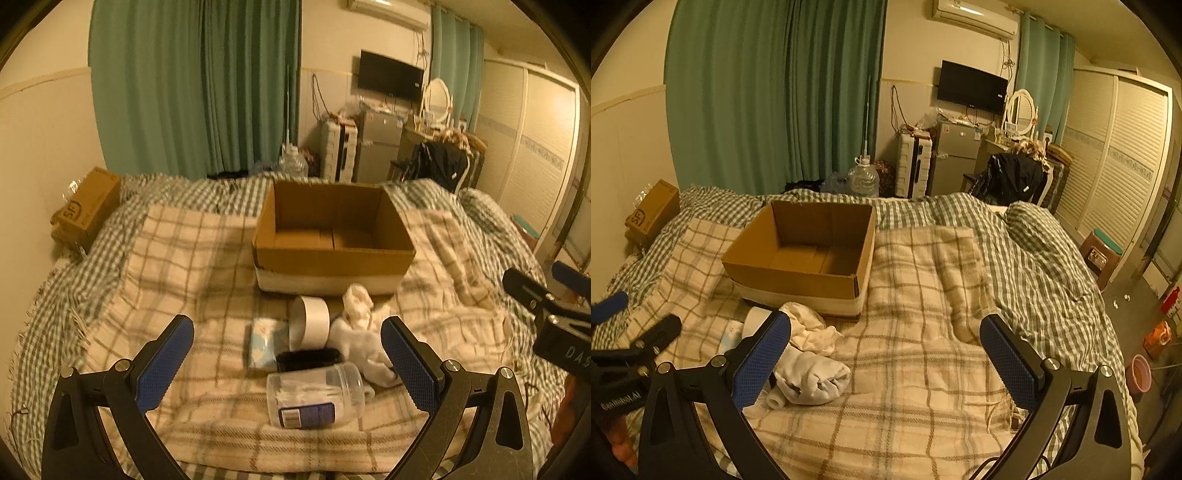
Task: Organize objects
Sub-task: 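Grasp the clear cotton-swab jar with the left gripper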
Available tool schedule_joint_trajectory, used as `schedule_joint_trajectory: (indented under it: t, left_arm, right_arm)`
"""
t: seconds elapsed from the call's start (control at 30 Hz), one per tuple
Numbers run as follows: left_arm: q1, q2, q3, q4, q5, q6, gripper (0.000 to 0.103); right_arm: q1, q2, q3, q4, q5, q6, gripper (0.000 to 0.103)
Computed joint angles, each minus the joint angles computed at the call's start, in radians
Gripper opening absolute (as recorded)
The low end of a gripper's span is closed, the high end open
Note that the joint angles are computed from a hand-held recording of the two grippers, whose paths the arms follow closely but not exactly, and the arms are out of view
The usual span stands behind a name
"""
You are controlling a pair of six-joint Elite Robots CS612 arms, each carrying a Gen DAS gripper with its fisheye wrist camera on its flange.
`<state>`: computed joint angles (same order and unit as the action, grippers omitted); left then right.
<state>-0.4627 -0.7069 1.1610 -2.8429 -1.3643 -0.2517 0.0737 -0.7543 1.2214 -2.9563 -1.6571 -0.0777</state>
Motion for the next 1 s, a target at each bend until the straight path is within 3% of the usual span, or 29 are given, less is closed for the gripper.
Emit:
schedule_joint_trajectory:
  t: [0.37, 0.73, 0.87, 1.0]
  left_arm:
    - [-0.002, 0.021, -0.035, 0.104, -0.036, -0.012, 0.103]
    - [0.016, 0.092, -0.147, 0.359, -0.211, -0.013, 0.103]
    - [0.010, 0.115, -0.187, 0.425, -0.185, 0.005, 0.103]
    - [0.026, 0.152, -0.256, 0.567, -0.273, -0.015, 0.099]
  right_arm:
    - [-0.007, 0.017, -0.018, 0.044, 0.019, 0.014, 0.103]
    - [-0.009, 0.045, -0.047, 0.117, 0.023, 0.017, 0.103]
    - [-0.008, 0.059, -0.068, 0.152, 0.030, 0.016, 0.103]
    - [-0.003, 0.075, -0.094, 0.184, 0.037, 0.004, 0.103]
